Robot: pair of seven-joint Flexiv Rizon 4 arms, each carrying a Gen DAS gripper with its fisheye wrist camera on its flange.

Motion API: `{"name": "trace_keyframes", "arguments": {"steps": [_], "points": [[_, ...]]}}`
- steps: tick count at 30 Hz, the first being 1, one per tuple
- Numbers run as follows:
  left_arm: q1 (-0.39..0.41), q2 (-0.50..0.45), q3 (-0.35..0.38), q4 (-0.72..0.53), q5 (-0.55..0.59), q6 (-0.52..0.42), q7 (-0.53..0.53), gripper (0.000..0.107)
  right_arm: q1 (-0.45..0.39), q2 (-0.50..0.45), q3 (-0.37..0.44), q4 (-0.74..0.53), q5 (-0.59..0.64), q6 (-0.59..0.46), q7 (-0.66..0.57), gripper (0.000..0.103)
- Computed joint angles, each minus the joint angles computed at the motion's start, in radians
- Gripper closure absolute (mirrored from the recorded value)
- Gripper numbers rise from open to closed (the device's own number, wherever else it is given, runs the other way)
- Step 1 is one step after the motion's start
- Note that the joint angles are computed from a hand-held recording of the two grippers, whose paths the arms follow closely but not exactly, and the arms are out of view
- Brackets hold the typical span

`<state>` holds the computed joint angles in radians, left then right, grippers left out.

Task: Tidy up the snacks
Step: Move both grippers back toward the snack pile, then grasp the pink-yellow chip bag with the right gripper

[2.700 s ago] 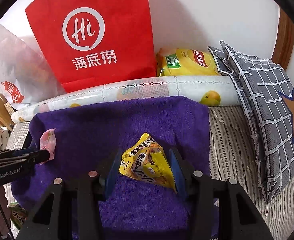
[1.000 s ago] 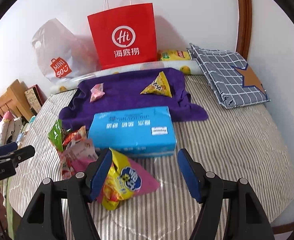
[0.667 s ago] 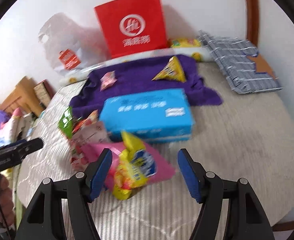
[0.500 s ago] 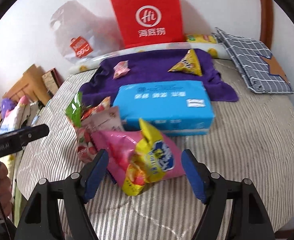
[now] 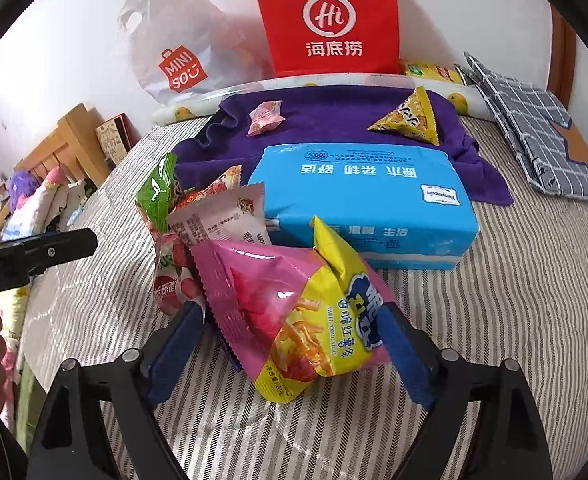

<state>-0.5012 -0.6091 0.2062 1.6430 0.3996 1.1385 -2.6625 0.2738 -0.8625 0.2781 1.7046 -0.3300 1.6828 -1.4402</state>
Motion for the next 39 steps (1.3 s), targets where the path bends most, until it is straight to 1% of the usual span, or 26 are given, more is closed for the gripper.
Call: {"name": "trace_keyframes", "arguments": {"steps": [2,5,8,9,11,13,15,17,19,21,24,27,33,37,39], "points": [[0.010,-0.004,-0.012,-0.001,-0.010,-0.002,0.015,0.024,0.046,0.005,-0.056,0.007,0.001,0.018,0.002,0.012],[0.007,-0.008,-0.010,-0.007,-0.014,-0.013,0.017,0.024,0.104,0.002,-0.131,0.009,-0.001,0.036,0.002,0.012],[0.004,-0.006,-0.006,-0.004,-0.011,-0.016,0.012,0.024,0.127,-0.003,-0.162,-0.005,0.000,0.013,0.014,0.012],[0.002,-0.006,-0.003,-0.003,-0.008,-0.019,0.009,0.024,0.125,-0.007,-0.162,-0.011,-0.003,0.002,0.013,0.012],[0.002,-0.004,-0.004,0.000,-0.009,-0.032,0.006,0.024,0.087,-0.014,-0.116,-0.021,-0.016,-0.019,-0.005,0.012],[0.005,-0.001,-0.004,0.006,-0.008,-0.036,0.000,0.024,0.069,-0.016,-0.097,-0.020,-0.020,-0.011,-0.020,0.012],[0.003,0.004,0.001,0.012,0.000,-0.039,-0.012,0.024,0.066,-0.015,-0.097,-0.014,-0.019,0.002,-0.029,0.015],[0.004,0.006,0.002,0.016,0.006,-0.041,-0.022,0.024,0.062,-0.007,-0.097,0.004,-0.016,0.029,-0.036,0.022],[0.007,0.007,-0.001,0.020,0.008,-0.043,-0.030,0.024,0.040,0.001,-0.074,0.016,-0.018,0.034,-0.041,0.025],[0.010,0.005,-0.004,0.022,0.010,-0.036,-0.036,0.024,-0.003,0.004,-0.027,0.025,-0.022,0.034,-0.046,0.025],[0.016,-0.005,-0.010,0.018,0.004,-0.026,-0.038,0.024,-0.047,0.014,0.015,0.042,-0.021,0.042,-0.046,0.028],[0.025,-0.016,-0.015,0.009,-0.008,-0.010,-0.027,0.024,-0.066,0.031,0.021,0.065,-0.018,0.059,-0.042,0.028],[0.022,-0.043,0.004,-0.035,-0.014,-0.023,-0.019,0.024,-0.079,0.057,-0.008,0.095,-0.016,0.087,-0.021,0.028],[0.044,-0.064,-0.001,-0.065,-0.032,-0.015,0.011,0.024,-0.111,0.052,0.011,0.081,-0.029,0.048,-0.011,0.028],[0.050,-0.080,-0.001,-0.094,-0.036,-0.018,0.038,0.024,-0.108,0.050,0.001,0.076,-0.024,0.045,-0.008,0.028]]}}
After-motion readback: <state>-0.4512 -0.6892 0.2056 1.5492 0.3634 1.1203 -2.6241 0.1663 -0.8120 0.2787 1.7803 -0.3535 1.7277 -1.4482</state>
